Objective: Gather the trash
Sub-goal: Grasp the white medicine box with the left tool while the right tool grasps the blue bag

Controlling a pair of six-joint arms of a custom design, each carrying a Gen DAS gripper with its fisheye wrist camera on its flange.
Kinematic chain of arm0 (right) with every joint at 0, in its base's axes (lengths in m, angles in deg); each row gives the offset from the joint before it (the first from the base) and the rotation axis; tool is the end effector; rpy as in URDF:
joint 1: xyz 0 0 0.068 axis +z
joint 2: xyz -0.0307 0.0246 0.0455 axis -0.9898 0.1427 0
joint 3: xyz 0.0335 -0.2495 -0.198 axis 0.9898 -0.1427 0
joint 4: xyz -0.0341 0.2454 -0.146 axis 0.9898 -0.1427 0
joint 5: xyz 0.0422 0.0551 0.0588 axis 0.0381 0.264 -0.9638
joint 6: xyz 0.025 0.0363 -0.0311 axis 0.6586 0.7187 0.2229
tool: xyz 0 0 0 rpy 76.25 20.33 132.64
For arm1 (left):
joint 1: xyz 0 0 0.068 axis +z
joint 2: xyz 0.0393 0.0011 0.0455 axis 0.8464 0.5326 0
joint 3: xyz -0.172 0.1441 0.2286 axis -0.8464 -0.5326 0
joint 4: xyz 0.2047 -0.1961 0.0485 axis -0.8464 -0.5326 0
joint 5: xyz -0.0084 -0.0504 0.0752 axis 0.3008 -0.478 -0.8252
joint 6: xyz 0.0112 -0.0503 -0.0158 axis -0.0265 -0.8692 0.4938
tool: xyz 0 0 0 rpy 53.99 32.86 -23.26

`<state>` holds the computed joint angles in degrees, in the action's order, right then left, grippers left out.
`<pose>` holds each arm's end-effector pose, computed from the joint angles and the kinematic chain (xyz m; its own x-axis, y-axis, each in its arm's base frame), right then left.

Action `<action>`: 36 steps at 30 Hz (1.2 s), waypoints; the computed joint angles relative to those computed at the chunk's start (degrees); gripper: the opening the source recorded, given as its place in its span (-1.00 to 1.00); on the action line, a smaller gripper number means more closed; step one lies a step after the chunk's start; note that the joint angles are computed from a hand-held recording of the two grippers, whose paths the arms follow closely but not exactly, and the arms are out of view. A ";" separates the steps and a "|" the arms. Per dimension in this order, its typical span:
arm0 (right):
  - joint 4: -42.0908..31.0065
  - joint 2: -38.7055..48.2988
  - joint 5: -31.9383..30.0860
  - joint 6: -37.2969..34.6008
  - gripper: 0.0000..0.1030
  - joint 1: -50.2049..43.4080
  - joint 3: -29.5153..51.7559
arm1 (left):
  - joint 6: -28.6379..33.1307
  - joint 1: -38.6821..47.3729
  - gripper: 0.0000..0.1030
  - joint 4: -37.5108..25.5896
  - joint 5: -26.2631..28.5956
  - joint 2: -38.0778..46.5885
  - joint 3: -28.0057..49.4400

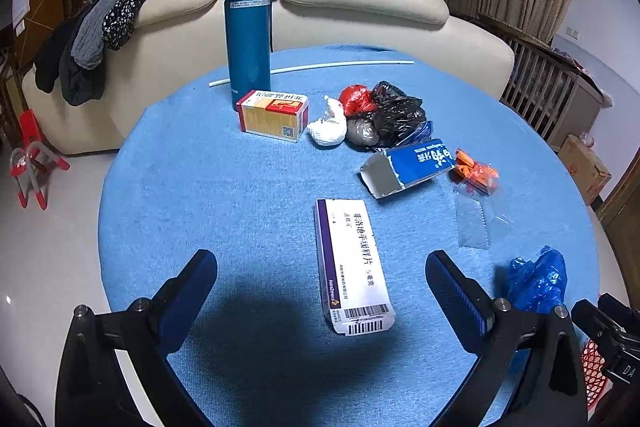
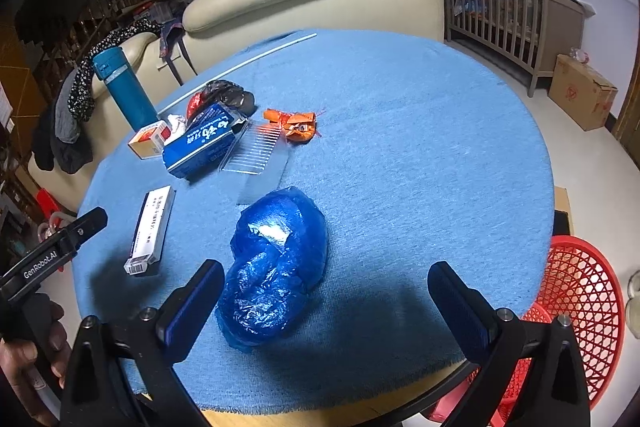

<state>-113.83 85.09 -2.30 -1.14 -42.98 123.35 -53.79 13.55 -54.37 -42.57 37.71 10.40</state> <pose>0.1139 0.0681 0.2799 -0.6344 0.4358 -0.6385 0.4091 0.8901 0.2010 0.2429 -0.2253 0.2621 -0.6924 0.1935 -0.6951 0.3416 0.9365 -0.0796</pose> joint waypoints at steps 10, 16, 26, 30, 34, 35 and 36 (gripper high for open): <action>5.95 5.47 -3.20 -3.70 0.87 -3.89 -0.82 | -0.30 1.43 1.00 0.71 1.37 2.15 -0.14; 11.72 10.22 -7.20 -7.60 0.54 -7.61 -1.62 | -0.32 1.57 1.00 0.60 1.84 5.69 1.77; 16.05 9.07 -10.24 -10.57 0.12 -8.90 -3.93 | 0.88 0.70 0.88 -1.90 0.54 15.02 7.69; 17.06 8.31 -11.22 -12.00 0.11 -9.47 -4.36 | 3.31 0.29 -0.10 -1.44 1.19 15.37 7.42; 18.43 7.20 -12.22 -12.86 0.10 -10.08 -5.01 | 3.57 0.25 -0.10 -1.91 1.60 14.54 6.85; 18.41 6.74 -11.84 -12.89 0.10 -9.81 -5.03 | 3.40 0.11 -0.10 -1.76 1.36 14.10 6.50; 18.28 6.23 -11.42 -12.80 0.10 -9.56 -5.04 | 3.11 -0.03 -0.10 -1.53 1.45 13.35 5.97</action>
<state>-95.55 91.33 -13.73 -13.94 -52.54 118.31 -50.68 13.52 -55.90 -41.12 51.07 16.37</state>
